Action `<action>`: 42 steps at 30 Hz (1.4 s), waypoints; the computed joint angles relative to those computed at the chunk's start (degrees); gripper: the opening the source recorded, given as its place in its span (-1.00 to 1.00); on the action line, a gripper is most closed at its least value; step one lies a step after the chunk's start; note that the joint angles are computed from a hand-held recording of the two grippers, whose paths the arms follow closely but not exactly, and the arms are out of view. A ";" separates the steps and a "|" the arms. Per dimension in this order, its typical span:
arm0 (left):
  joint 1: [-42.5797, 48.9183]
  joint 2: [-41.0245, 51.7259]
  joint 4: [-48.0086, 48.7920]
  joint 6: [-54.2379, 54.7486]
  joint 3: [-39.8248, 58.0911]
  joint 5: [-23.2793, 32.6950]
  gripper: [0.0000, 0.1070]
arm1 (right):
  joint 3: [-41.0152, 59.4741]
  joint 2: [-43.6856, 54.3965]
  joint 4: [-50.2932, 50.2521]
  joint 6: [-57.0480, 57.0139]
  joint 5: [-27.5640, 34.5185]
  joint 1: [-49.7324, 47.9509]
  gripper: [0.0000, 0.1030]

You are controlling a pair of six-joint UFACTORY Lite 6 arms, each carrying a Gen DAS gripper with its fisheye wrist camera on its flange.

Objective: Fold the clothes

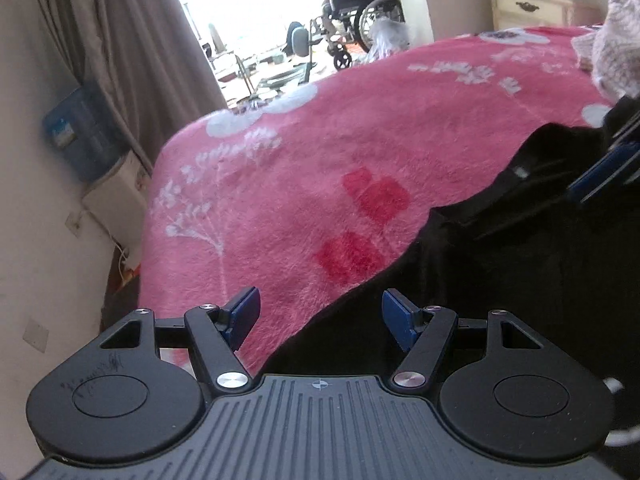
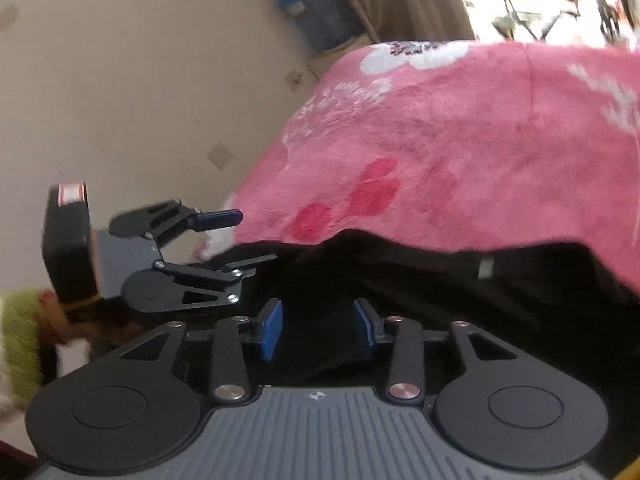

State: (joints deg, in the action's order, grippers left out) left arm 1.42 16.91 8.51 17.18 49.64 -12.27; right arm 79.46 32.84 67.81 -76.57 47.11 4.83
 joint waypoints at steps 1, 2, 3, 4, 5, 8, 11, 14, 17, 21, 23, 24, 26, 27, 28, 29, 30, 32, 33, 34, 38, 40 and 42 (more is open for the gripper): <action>-0.20 1.27 0.50 0.45 0.76 -0.03 0.26 | -0.43 0.21 0.22 -2.82 -0.74 0.25 -0.18; -0.26 2.04 2.84 -0.53 0.99 -0.39 0.26 | -0.60 0.58 0.39 -5.62 -1.36 0.22 -0.18; -0.26 2.08 5.65 -2.35 0.72 -0.91 0.26 | -0.40 1.17 0.40 -7.93 -1.98 0.25 -0.18; 0.03 1.96 10.36 -5.99 0.27 -1.72 0.26 | -0.33 1.82 0.68 -10.37 -2.66 0.46 -0.18; 0.05 2.02 12.79 -7.33 0.13 -2.13 0.25 | -0.55 2.18 0.99 -12.63 -3.24 0.67 -0.18; -0.40 2.36 15.71 -6.59 -0.14 -3.02 0.20 | -0.30 3.74 1.44 -18.04 -5.07 1.96 -0.18; -1.23 2.28 14.05 -1.34 -0.81 -3.95 0.04 | -1.29 3.95 4.12 -23.41 -8.65 4.21 -0.20; -1.83 2.67 14.19 -0.84 -1.10 -4.98 -0.29 | -1.59 4.45 7.28 -26.42 -10.52 5.77 -0.28; -3.23 2.63 7.37 5.33 -3.07 -7.58 -0.80 | -3.89 2.79 9.46 -29.18 -13.20 6.70 -0.78; -5.05 2.19 -3.39 13.66 -5.87 -12.11 -0.97 | -8.95 -1.32 16.77 -35.89 -13.77 5.55 -0.94; -4.35 1.74 -3.31 11.20 -5.77 -12.62 -0.98 | -10.72 -2.38 20.83 -38.61 -13.17 4.71 -0.94; -4.09 1.97 -4.39 11.21 -5.22 -12.74 -0.98 | -11.35 -2.55 22.64 -39.83 -13.34 4.55 -0.94; -3.86 2.67 -6.83 11.76 -3.95 -12.71 -0.98 | -11.94 -2.17 25.62 -41.71 -14.49 4.70 -0.94; -3.80 3.14 -7.66 11.81 -3.20 -12.50 -0.98 | -11.77 -1.60 26.49 -41.57 -15.15 4.87 -0.94; -4.06 3.88 -9.49 12.84 -2.63 -12.67 -0.98 | -11.60 -0.90 27.35 -41.73 -16.20 5.18 -0.94; -4.66 4.68 -11.92 14.72 -2.48 -13.37 -0.97 | -11.60 -0.26 28.43 -42.48 -17.34 5.65 -0.93; -5.33 5.50 -14.31 16.62 -2.42 -14.22 -0.97 | -11.71 0.27 29.68 -43.48 -18.33 6.15 -0.93; -6.63 7.48 -18.87 19.85 -2.03 -16.08 -0.96 | -11.90 0.35 31.33 -44.75 -19.37 6.71 -0.92; -7.10 8.10 -20.56 20.84 -2.03 -17.04 -0.93 | -11.54 0.32 30.59 -43.69 -19.65 6.80 -0.91; -7.49 8.21 -21.95 21.31 -2.41 -17.99 -0.91 | -11.28 0.10 29.34 -42.26 -19.54 6.55 -0.86; -6.59 6.06 -21.62 17.61 -1.26 -13.28 -0.74 | -11.03 -0.54 27.84 -39.65 -18.11 4.63 -0.43; -5.20 5.74 -19.36 13.56 -0.28 -11.54 -0.52 | -10.17 0.18 27.99 -38.92 -18.33 4.37 -0.35; -3.47 6.46 -14.68 6.47 1.88 -8.72 -0.45 | -9.41 1.13 29.32 -38.36 -19.57 4.92 -0.34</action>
